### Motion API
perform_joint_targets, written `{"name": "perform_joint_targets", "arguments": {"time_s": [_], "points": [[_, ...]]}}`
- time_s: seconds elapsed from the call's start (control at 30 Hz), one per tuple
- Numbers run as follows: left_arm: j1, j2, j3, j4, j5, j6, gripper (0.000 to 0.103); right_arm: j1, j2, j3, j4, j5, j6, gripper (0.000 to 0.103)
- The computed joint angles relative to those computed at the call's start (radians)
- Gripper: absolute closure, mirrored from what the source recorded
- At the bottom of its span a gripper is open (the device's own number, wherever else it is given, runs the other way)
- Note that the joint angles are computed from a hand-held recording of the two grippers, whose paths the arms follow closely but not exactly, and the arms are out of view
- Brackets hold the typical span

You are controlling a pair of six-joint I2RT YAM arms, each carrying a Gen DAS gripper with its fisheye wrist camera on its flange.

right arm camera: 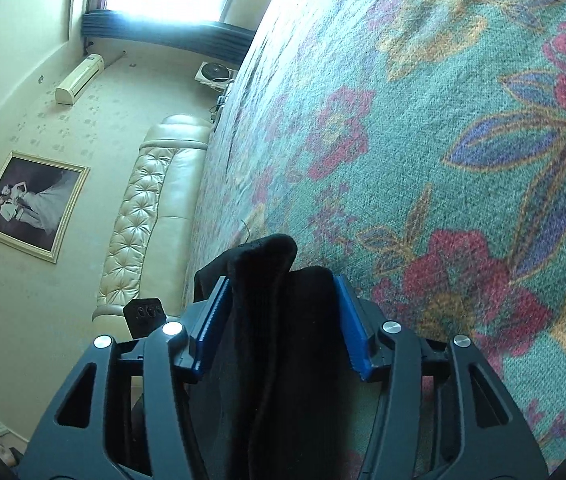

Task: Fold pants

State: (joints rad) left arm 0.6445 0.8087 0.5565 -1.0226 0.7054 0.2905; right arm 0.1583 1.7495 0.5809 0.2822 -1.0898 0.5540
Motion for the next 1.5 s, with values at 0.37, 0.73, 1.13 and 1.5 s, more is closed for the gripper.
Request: {"name": "perform_joint_targets", "arguments": {"time_s": [0.37, 0.73, 1.13, 1.5], "points": [[0.038, -0.014, -0.013, -0.066, 0.042, 0.11, 0.022, 0.03, -0.063, 0.045, -0.276, 0.0, -0.226, 0.03], [-0.027, -0.01, -0.015, -0.006, 0.029, 0.054, 0.058, 0.068, -0.085, 0.037, -0.33, 0.073, -0.279, 0.063], [0.015, -0.063, -0.018, -0.035, 0.055, 0.034, 0.076, 0.066, -0.16, -0.068, -0.182, 0.063, -0.161, 0.069], [0.17, -0.026, 0.046, -0.15, 0.123, 0.179, 0.081, 0.158, -0.274, -0.112, -0.074, 0.122, 0.032, 0.071]]}}
